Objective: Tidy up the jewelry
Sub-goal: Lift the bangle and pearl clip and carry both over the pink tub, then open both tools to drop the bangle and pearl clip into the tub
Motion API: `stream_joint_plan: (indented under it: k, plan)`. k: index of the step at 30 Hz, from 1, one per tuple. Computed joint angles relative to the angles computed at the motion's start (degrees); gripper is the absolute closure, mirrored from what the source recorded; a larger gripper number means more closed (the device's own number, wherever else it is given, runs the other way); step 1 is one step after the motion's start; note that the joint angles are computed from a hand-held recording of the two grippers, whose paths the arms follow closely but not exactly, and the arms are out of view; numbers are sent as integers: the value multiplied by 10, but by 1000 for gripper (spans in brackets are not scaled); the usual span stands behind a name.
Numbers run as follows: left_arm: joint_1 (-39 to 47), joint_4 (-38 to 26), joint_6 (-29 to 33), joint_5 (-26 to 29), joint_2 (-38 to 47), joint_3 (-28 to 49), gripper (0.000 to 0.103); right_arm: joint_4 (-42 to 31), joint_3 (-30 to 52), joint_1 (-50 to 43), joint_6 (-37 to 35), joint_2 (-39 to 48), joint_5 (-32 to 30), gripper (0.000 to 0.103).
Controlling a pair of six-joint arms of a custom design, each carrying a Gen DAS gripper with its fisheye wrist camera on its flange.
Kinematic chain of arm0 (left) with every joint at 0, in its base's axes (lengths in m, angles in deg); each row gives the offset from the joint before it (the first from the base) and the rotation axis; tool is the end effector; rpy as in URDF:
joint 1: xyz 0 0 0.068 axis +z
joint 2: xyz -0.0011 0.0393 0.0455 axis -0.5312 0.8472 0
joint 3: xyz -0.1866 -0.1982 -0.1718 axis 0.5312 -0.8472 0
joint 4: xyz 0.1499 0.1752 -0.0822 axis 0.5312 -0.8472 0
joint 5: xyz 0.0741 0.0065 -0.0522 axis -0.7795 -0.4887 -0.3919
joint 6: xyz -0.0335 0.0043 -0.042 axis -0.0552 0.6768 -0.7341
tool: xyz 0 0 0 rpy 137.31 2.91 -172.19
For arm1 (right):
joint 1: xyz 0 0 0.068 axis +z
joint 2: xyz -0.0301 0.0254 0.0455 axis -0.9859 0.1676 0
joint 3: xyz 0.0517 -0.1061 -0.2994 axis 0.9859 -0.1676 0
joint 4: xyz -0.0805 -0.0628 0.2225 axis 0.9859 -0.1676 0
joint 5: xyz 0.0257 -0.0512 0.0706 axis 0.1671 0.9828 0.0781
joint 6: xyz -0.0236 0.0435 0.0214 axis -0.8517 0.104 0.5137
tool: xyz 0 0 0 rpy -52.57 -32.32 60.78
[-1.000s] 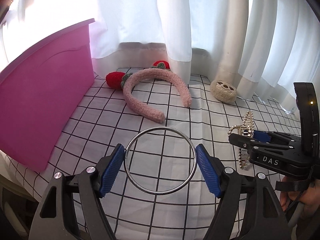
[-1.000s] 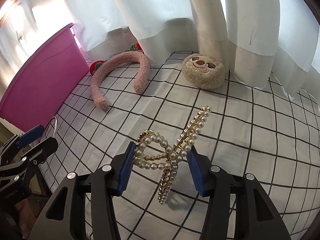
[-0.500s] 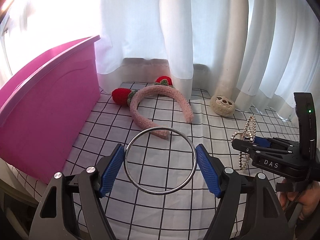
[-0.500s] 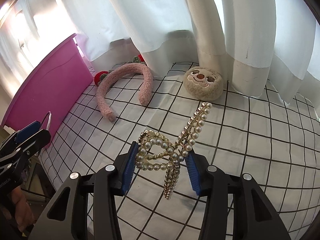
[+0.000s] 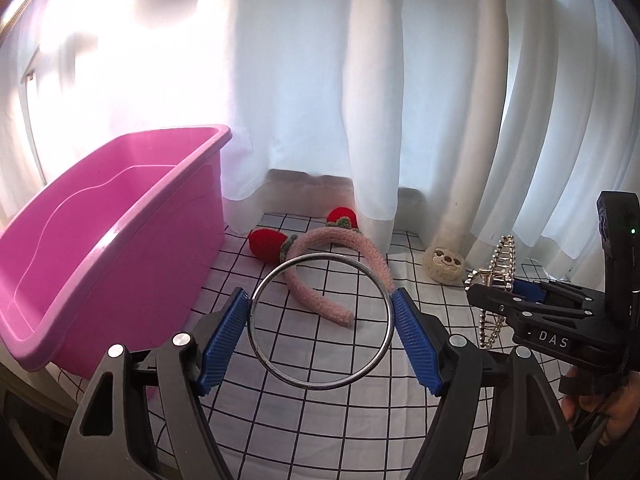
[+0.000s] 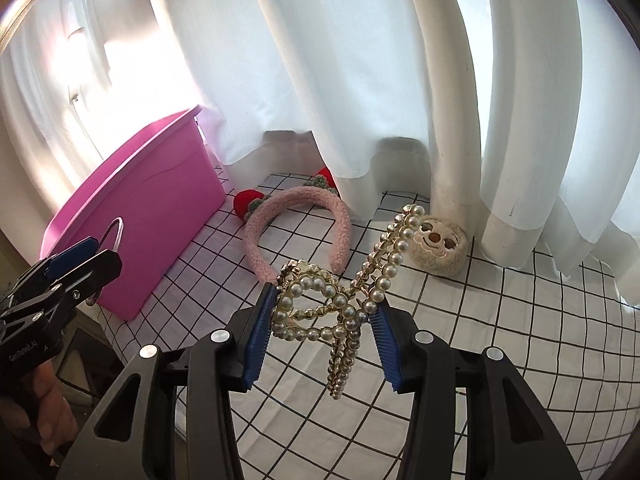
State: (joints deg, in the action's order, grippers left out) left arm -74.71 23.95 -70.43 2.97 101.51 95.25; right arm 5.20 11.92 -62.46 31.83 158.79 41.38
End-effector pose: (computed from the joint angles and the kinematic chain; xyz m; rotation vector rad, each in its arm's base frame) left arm 0.1471 -0.1082 0.2218 -0.1929 2.2406 -0.0283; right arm 0.2433 0.0900 0.2031 -0.5475 2.3399 0.5018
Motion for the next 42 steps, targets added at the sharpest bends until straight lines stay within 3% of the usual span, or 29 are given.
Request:
stream_joint_plan:
  k: [10,14,18,23,29,42]
  plan:
    - [138,-91,108,38,-142,64,32,-57,114,118,37,-34,50,58]
    - [268,-108,179,110,-192,80,32,-63,176,176,47,-12,71,58]
    - [445,-110,264,221,-213,88,32,-75,252,232,55,34,83,58]
    - [666,-105,357,366,-190,93,32,-101,358,293,57,106,92,58]
    - [827,-63,424,468,-117,93,32,-169,508,342,50,206,90,58]
    - [908,-23,456,476,21,107,32,-346,788,385,53,399,107,58]
